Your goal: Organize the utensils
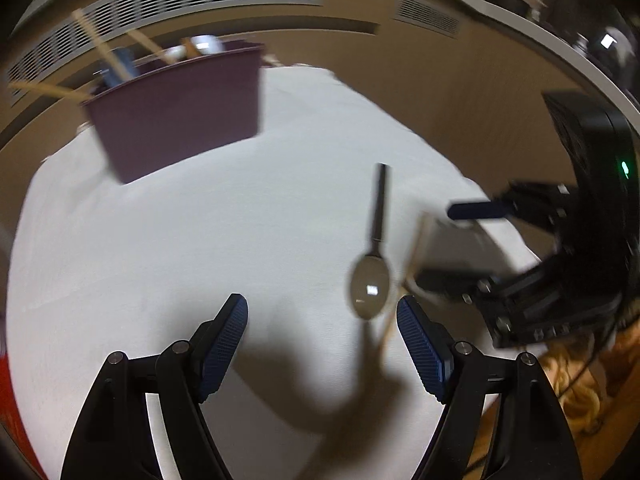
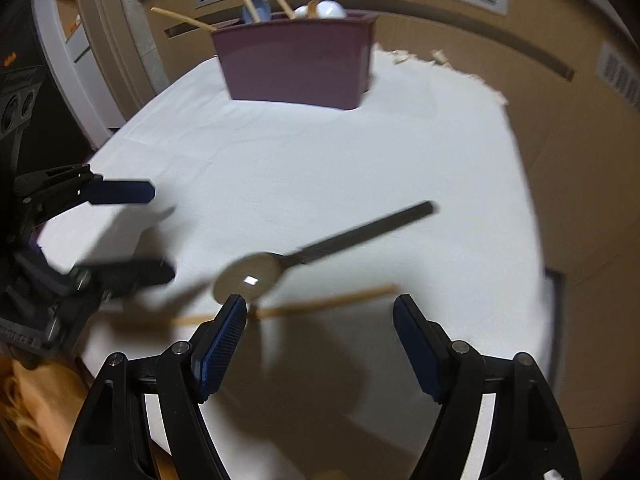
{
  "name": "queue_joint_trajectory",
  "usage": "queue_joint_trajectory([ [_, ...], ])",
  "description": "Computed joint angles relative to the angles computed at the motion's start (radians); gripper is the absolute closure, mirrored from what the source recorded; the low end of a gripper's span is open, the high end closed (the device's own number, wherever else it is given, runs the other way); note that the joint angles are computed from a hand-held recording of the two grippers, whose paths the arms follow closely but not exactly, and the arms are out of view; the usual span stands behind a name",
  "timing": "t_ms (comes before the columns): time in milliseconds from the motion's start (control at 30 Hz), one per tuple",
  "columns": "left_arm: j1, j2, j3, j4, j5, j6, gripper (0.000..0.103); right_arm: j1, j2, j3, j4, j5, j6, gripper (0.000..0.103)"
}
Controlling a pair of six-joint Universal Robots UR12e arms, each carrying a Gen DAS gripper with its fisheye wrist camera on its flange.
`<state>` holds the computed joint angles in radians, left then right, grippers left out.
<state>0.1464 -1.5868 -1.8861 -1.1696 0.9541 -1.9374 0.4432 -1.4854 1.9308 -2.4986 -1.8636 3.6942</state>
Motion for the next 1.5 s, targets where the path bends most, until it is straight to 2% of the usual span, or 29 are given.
queue_joint_trajectory([
  [33, -0.006, 0.005, -0.003, -0.019, -0.004, 0.036, 0.026, 0.002, -0.008, 0.005, 0.007, -0.023, 0.002, 0.029],
  [100, -0.021, 0.006, -0.005, -0.029, 0.000, 0.059, 0.026, 0.006, -0.026, 0.019, 0.027, -0.068, 0.016, 0.029],
  [200, -0.054, -0.004, -0.008, 0.013, 0.038, 0.018, 0.033, 0.004, -0.040, 0.035, 0.023, -0.080, 0.033, 0.029],
  [267, -0.073, -0.018, -0.003, 0.035, 0.073, -0.027, 0.044, 0.001, -0.046, 0.045, 0.012, -0.076, 0.029, 0.029],
  [300, -0.082, -0.026, 0.000, 0.041, 0.091, -0.049, 0.046, 0.001, -0.046, 0.048, 0.006, -0.073, 0.024, 0.029],
  [367, -0.085, -0.030, 0.000, 0.045, 0.097, -0.063, 0.050, 0.000, -0.046, 0.052, -0.002, -0.066, 0.013, 0.029],
  [400, -0.084, -0.030, -0.002, 0.052, 0.094, -0.065, 0.054, -0.002, -0.046, 0.053, -0.004, -0.061, 0.008, 0.029],
  [433, -0.084, -0.027, -0.005, 0.060, 0.090, -0.067, 0.064, -0.003, -0.046, 0.055, -0.005, -0.058, 0.006, 0.029],
  [500, -0.079, -0.019, -0.013, 0.083, 0.081, -0.077, 0.070, -0.003, -0.045, 0.055, -0.005, -0.053, 0.008, 0.029],
  [567, -0.074, -0.016, -0.017, 0.100, 0.076, -0.094, 0.087, -0.005, -0.041, 0.055, -0.009, -0.045, 0.009, 0.029],
  [600, -0.074, -0.020, -0.013, 0.105, 0.077, -0.106, 0.088, -0.006, -0.040, 0.053, -0.010, -0.041, 0.008, 0.029],
  [767, -0.049, -0.025, -0.014, 0.145, 0.071, -0.159, 0.089, -0.001, -0.027, 0.041, -0.011, -0.036, 0.008, 0.027],
  [933, -0.027, -0.036, -0.026, 0.262, 0.096, -0.243, 0.089, -0.001, -0.011, 0.023, -0.012, -0.016, 0.008, 0.027],
  [1167, 0.006, -0.054, -0.016, 0.352, 0.133, -0.374, 0.087, -0.018, 0.035, -0.021, -0.019, 0.110, 0.073, 0.027],
  [1233, 0.013, -0.057, -0.013, 0.355, 0.131, -0.391, 0.087, -0.005, 0.063, -0.059, 0.019, 0.097, 0.081, 0.027],
  [1367, 0.034, -0.057, 0.000, 0.333, 0.119, -0.392, 0.085, 0.026, 0.109, -0.125, 0.119, 0.006, 0.063, 0.025],
  [1500, 0.032, -0.055, -0.003, 0.320, 0.119, -0.393, 0.079, 0.029, 0.105, -0.122, 0.127, -0.005, 0.024, 0.024],
])
